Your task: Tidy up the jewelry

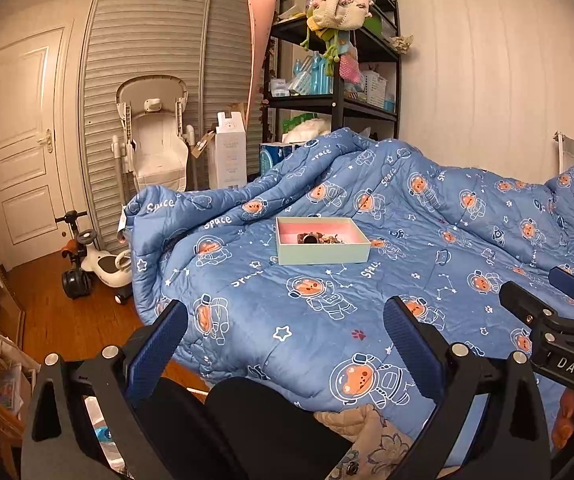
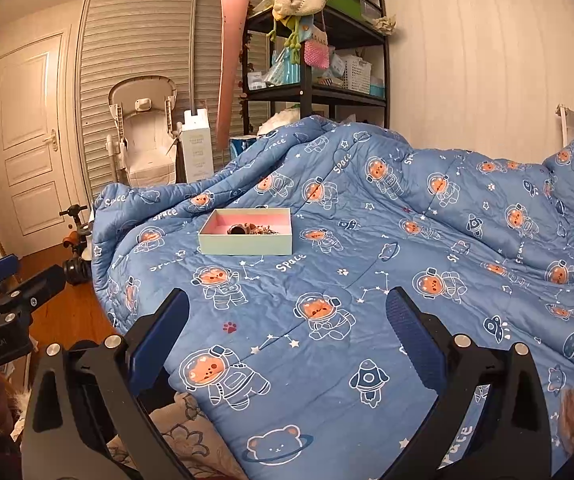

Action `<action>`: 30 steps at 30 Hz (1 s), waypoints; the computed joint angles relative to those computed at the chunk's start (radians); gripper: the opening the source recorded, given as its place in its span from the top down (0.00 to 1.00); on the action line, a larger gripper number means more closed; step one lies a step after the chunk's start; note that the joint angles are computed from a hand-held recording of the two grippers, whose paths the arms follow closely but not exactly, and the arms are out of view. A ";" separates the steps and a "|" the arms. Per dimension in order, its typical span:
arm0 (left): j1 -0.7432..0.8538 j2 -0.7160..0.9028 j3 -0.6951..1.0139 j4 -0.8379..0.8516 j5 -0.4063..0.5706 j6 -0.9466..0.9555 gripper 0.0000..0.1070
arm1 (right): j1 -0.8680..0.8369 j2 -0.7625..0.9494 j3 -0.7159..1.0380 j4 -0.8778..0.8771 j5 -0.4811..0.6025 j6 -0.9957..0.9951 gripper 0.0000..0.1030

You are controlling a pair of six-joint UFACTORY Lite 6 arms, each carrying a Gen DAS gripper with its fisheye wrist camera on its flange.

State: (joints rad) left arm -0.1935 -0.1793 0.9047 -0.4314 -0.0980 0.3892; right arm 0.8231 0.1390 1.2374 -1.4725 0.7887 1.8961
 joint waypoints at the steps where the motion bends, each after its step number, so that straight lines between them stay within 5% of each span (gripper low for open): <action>1: -0.002 -0.001 -0.001 -0.015 -0.002 0.020 0.10 | 0.004 -0.003 -0.002 -0.007 0.002 0.005 0.06; 4: -0.011 -0.005 -0.003 -0.125 -0.007 0.134 0.10 | 0.011 -0.001 -0.001 -0.013 0.011 0.005 0.06; 9: -0.008 -0.001 -0.011 0.056 -0.012 -0.048 0.10 | 0.016 -0.010 -0.042 -0.079 0.019 0.079 0.06; 18: -0.027 0.003 -0.012 -0.099 -0.022 0.109 0.10 | 0.010 0.014 -0.029 -0.070 -0.002 0.070 0.06; 30: -0.027 -0.015 -0.032 -0.076 -0.037 0.086 0.10 | 0.026 0.017 -0.022 -0.075 0.011 0.062 0.06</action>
